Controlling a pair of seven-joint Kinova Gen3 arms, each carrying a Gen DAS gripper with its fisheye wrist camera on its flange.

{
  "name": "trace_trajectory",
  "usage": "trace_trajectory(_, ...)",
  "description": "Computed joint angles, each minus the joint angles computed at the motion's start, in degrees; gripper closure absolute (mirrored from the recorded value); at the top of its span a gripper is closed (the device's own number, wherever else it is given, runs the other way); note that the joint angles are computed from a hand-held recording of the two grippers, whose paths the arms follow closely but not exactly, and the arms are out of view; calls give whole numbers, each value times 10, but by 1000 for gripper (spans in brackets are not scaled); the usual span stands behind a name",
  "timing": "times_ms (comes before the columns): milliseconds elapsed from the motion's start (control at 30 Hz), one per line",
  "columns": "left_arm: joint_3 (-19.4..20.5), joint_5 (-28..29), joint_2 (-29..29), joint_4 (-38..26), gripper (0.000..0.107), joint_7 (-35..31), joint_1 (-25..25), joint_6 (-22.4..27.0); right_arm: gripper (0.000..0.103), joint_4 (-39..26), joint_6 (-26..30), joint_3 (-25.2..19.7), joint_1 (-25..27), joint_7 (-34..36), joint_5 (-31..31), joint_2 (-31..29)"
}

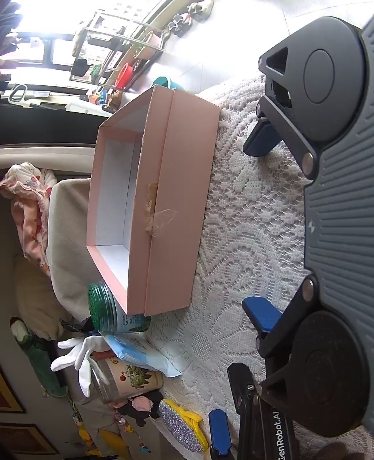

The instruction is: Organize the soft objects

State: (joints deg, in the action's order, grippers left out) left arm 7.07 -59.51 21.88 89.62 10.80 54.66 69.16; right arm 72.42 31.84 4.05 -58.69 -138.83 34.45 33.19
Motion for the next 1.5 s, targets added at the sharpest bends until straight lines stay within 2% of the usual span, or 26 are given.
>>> trace_trajectory(1500,1,-1,-1,2,24,4,-1,-3,0,1,-4,0,2,2,-7,0)
